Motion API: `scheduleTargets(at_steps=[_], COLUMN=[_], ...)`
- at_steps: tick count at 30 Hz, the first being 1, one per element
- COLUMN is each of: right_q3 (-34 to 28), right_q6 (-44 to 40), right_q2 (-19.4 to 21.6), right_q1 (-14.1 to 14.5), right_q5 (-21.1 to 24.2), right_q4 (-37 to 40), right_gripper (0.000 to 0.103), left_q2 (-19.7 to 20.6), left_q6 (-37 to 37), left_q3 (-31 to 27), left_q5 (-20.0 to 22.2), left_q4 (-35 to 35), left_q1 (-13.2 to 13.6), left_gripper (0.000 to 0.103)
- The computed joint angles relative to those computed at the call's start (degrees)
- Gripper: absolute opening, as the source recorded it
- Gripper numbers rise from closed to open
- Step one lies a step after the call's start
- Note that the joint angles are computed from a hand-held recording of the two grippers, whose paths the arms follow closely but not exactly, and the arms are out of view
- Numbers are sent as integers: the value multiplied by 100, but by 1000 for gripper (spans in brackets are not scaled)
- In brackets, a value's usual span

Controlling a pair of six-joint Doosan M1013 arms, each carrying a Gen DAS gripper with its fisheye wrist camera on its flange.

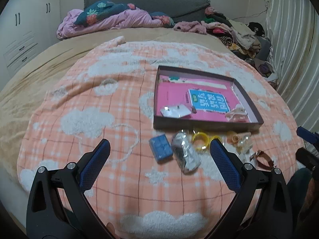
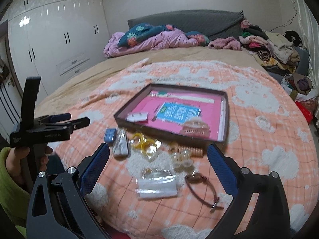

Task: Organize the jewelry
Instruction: 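Withdraw both tools from the box back toward the remaining jewelry, then grasp the clear bag of dark jewelry with the left tool while the right tool grasps the clear plastic bag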

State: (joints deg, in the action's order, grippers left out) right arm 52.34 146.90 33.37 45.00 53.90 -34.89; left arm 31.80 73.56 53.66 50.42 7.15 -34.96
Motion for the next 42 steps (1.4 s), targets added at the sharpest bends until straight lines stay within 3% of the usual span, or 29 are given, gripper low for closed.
scheduleTargets(at_steps=[15, 36, 38, 42], right_q3=[-27, -210, -209, -188], right_q6=[-275, -634, -641, -631], right_q2=[194, 584, 605, 619], right_q1=[34, -84, -102, -127], right_q5=[340, 720, 704, 622], right_q4=[495, 1028, 1077, 1118], right_gripper=[98, 98, 98, 98], left_q2=[31, 387, 425, 531], left_q6=[270, 587, 627, 680], left_q3=[140, -85, -119, -245], left_q5=[199, 587, 599, 680], left_q4=[-189, -1190, -1324, -1567], left_q1=[-60, 8, 20, 38], left_gripper=[94, 93, 91, 78])
